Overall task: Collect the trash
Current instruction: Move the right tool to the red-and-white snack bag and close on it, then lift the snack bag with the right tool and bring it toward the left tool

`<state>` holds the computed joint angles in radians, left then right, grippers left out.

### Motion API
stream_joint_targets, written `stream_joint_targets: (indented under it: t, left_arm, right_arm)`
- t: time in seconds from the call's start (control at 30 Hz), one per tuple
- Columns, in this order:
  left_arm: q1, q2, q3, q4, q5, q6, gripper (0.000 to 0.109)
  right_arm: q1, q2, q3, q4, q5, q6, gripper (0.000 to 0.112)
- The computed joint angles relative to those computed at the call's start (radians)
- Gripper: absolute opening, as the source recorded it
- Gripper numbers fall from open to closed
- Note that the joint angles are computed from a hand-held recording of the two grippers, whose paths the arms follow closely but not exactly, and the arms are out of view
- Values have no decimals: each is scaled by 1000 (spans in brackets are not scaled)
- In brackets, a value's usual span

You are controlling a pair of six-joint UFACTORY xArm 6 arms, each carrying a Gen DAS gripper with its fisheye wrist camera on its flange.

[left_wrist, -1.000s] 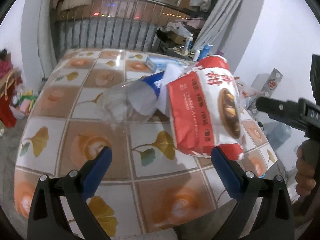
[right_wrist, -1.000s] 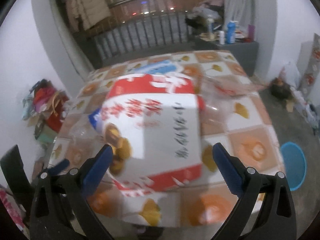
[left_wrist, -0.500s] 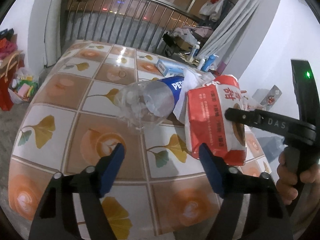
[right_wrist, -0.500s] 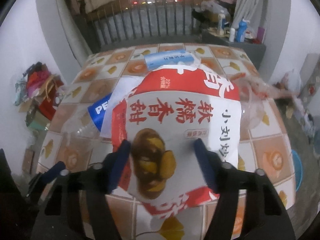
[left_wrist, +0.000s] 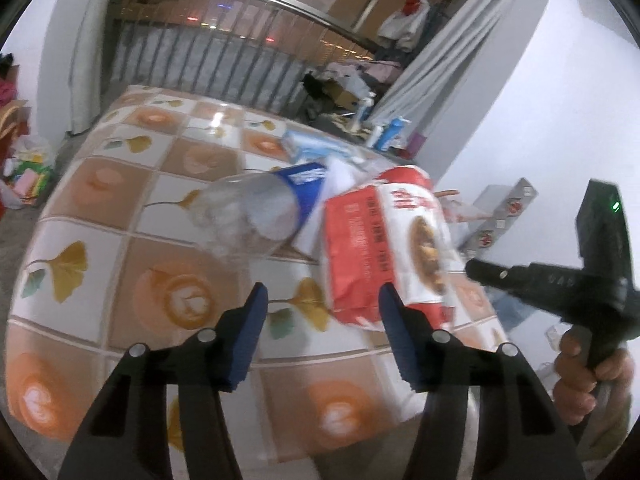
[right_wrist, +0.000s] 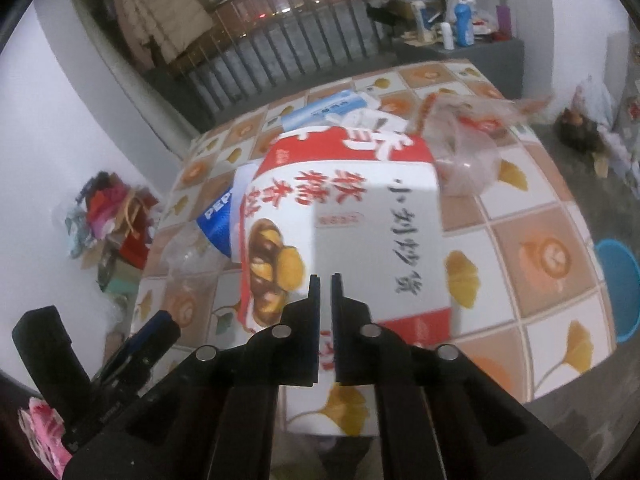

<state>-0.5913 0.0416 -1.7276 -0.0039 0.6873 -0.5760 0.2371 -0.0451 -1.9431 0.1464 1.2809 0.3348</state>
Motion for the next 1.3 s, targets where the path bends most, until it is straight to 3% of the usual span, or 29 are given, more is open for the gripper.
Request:
stream_joint_targets:
  t: [0.1,0.17,0.27,0.33,0.5,0.7,0.83,0.87,0.97,1.13,1.3]
  left_arm:
    - [-13,23,-31,-47,-13,52,54]
    - [-21,33,-48,-49,-2,65,52]
    - [-25,49,-76,-61,16,67,51]
    - [-27,52,-83,-47,23,58,51]
    - [-31,70,-118,-3,70,20,51]
    - [-36,65,-123,12,82,22,51]
    - [-40,62,-126,27,85,19,51]
    - [-41,61,-127,29,87,19,51]
    - [-43,62,-136,34,95,21,51]
    - [-59,70,-169,57,115,10,51]
    - [-83,76,-207,85,133,10,51]
  right_arm:
    - [-43,-39,51,69,1,3,22]
    - [-104,-77,116,219,-8,-9,38]
    - [-203,-130,231,484,3,-31,51]
    - [-244,-173,336,652,2,-38,55]
    - [-246,-202,491,908,-29,-20,59]
    - [-215,-140,495,1037,-122,29,60]
    - [-197,-168,578,1169,-218,12,50]
    - [-196,-174,589,1190,-240,4,38]
    - [-203,-183,625,1294,-256,-79,14]
    - [-199,-202,669,1427,-259,-199,3]
    - [-245,-204,627,1492,-182,-320,0]
